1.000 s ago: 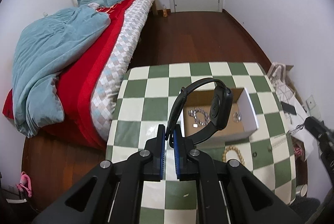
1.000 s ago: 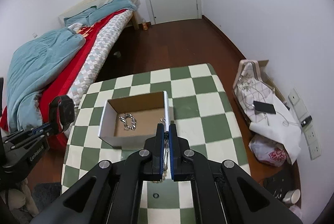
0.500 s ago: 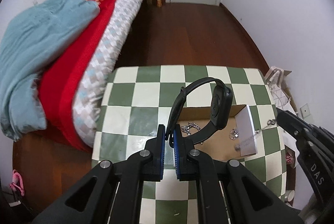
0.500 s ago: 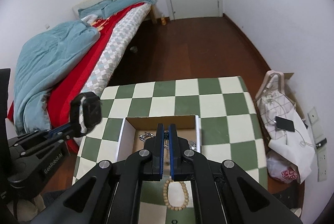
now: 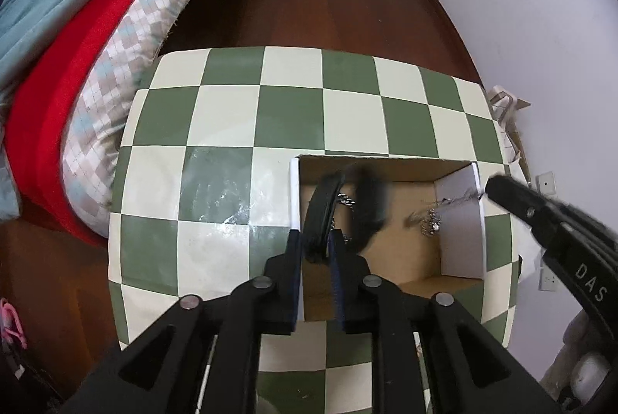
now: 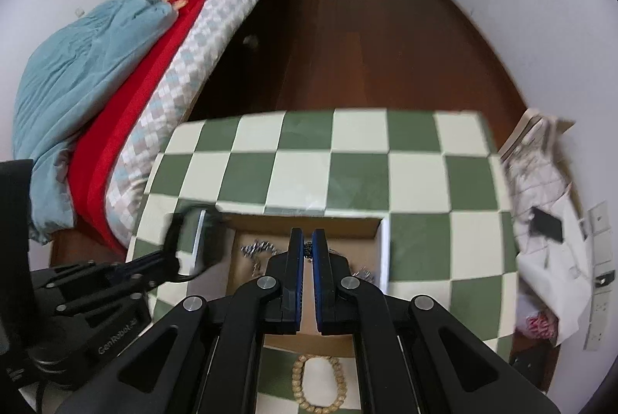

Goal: Organize jewelry
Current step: 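Carry both items over the box and open the right tool to drop the chain, then lower the black band watch into the box and open the left tool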

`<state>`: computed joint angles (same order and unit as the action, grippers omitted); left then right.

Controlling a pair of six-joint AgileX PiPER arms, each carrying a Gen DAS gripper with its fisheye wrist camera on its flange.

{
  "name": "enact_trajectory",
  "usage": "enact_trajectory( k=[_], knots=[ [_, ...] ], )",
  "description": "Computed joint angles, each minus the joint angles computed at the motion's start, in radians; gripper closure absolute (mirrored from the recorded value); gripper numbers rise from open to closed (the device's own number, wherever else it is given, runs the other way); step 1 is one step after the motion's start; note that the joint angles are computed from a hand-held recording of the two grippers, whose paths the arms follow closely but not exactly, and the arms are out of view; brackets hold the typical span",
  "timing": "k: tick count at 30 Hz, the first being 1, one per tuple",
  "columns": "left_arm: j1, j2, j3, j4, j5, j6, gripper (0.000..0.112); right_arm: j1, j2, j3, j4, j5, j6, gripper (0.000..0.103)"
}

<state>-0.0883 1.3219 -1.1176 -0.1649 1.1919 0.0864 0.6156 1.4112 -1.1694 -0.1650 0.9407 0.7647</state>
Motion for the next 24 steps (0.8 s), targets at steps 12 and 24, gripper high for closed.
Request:
enact_trajectory(
  k=[12, 24],
  knots=[
    [-0.053, -0.103, 0.027, 0.259, -0.092, -0.161, 0.01, 0.062, 0.028, 0.023, -0.123, 0.165, 0.122, 0.001],
    [-0.137, -0.307, 0.149, 0.382, -0.094, -0.28, 0.01, 0.241, -0.047, 0.106, -0.198, 0.224, 0.357, 0.0]
  ],
)
